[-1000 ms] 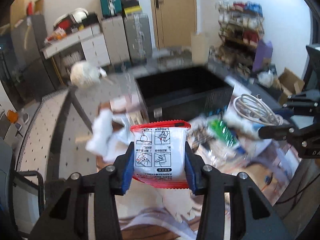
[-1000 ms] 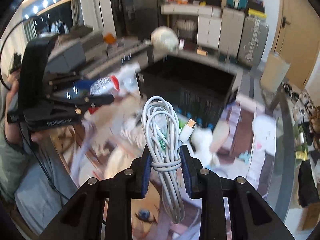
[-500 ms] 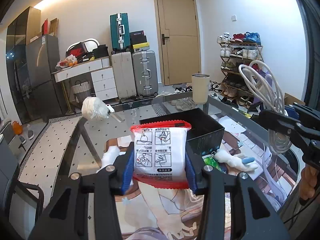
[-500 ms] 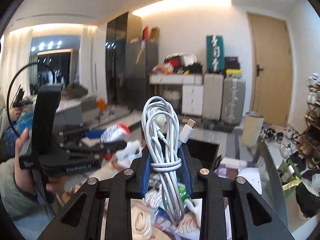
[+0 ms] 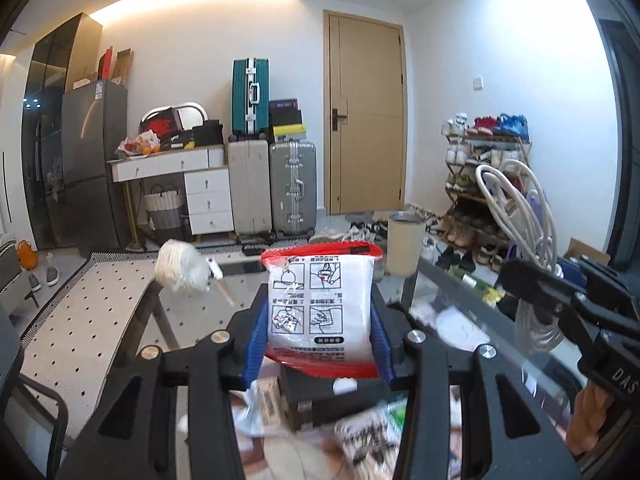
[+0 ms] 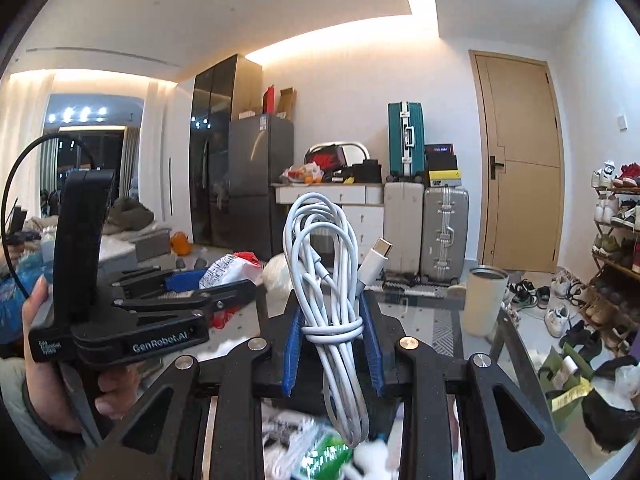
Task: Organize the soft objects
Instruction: 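Lift the packet with left tool while right tool carries the cable toward the black box, then release the cable into the black box with right tool while left tool releases the packet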
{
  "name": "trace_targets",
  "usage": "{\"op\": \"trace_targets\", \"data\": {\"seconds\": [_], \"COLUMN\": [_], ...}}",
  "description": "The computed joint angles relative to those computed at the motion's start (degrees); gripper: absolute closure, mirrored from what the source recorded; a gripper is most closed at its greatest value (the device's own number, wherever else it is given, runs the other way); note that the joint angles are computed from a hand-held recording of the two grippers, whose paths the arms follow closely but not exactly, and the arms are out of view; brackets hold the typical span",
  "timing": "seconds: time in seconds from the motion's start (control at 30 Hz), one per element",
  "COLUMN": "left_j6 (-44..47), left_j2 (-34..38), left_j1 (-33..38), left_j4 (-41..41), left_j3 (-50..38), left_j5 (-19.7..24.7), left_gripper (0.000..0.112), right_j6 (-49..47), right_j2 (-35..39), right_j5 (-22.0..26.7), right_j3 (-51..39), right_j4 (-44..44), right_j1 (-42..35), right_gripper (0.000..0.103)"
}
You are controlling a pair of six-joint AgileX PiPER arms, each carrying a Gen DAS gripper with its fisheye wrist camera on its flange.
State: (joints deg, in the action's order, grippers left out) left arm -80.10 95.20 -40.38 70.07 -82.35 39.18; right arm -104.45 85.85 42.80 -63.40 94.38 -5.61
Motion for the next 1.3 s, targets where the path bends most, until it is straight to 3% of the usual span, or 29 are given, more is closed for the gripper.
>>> {"op": "trace_targets", "data": {"seconds": [0.1,0.37,0.47,0.63,0.77,0.87,0.97,1.17,1.3], "left_j6": [0.87,0.07,1.24,10.38,20.01,31.80,38.57,44.70,45.70], "left_j2": [1.94,6.28,7.47,11.84,15.12,19.44,22.93,28.60,30.41], "left_j1": [2.15,6.08,7.81,8.97,11.02,12.96,13.45,13.39,13.67], "left_j4": [-1.11,-0.49,-3.33,-13.10,-24.28,-37.67,-44.49,-51.06,-53.65], "left_j3": [-3.43,-8.28,-9.79,-16.29,-20.65,-27.29,-32.24,-40.20,-42.04], "left_j5": [-1.52,-5.15,-6.52,-4.21,-2.86,1.57,5.67,13.61,15.75], "left_gripper": [0.068,0.068,0.068,0.068,0.068,0.068,0.068,0.068,0.068], "right_j6": [0.00,13.70,20.31,35.10,52.32,59.48,65.22,73.05,74.82], "right_j2": [2.89,13.40,16.24,22.13,29.51,34.31,39.06,47.84,50.83], "right_j5": [-2.64,-10.52,-11.08,-10.52,-5.56,-0.96,4.55,15.00,18.31], "right_j3": [-4.27,-19.15,-23.74,-33.32,-45.48,-53.21,-61.05,-74.25,-78.66], "right_j4": [0.60,-9.25,-14.37,-28.35,-44.76,-52.36,-57.70,-64.27,-65.93], "right_j1": [2.39,8.11,9.15,10.42,11.12,11.61,11.78,12.09,11.91], "right_gripper": [0.075,0.075,0.075,0.075,0.075,0.075,0.075,0.075,0.075]}}
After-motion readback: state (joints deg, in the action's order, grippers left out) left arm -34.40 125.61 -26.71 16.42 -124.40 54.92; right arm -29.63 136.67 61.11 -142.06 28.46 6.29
